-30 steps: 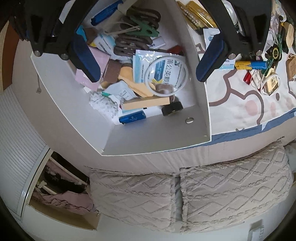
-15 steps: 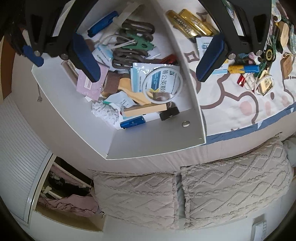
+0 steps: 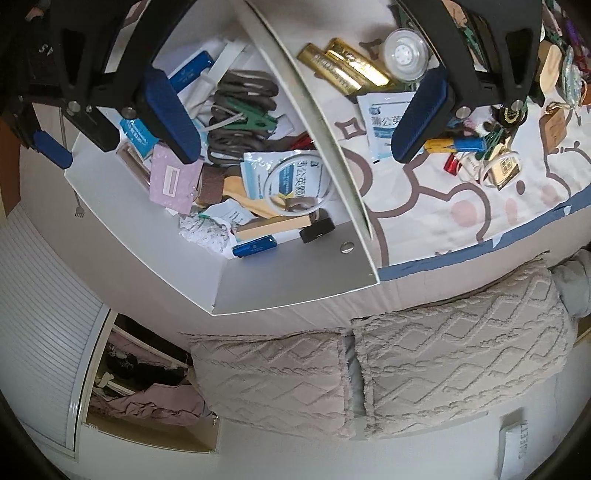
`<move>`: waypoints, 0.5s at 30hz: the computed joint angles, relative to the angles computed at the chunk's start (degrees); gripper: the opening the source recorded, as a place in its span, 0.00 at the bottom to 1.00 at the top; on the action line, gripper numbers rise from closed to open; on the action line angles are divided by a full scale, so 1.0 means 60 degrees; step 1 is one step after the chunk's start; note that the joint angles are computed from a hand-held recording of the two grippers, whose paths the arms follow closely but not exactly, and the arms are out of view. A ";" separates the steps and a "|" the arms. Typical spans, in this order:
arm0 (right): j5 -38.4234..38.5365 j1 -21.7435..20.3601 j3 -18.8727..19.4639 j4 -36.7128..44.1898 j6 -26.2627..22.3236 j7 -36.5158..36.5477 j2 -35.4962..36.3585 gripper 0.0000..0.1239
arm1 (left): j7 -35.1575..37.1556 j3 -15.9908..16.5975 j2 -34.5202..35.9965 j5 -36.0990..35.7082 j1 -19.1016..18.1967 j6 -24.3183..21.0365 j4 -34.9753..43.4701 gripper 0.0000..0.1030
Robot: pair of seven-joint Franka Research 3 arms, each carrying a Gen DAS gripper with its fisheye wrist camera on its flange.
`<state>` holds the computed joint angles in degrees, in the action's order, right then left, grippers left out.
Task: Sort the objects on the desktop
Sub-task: 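Withdraw both open tools from the white box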
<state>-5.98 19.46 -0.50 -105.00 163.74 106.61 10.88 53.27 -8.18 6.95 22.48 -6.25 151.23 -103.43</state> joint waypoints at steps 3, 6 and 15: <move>-0.0022 0.0018 -0.0007 -0.0111 0.0102 0.0026 -0.0053 0.83 | -0.0223 0.0052 -0.0212 0.0210 0.0006 0.0138 -0.0303 1.00; 0.0085 -0.0013 0.0025 -0.0240 0.0293 0.0034 -0.0118 0.83 | -0.0342 0.0076 -0.0392 0.0242 0.0080 0.0262 -0.0592 1.00; -0.0237 0.0127 -0.0154 -0.0411 0.0600 0.0496 -0.0178 0.83 | -0.0614 0.0127 -0.1064 0.0411 0.0346 0.0564 -0.1608 1.00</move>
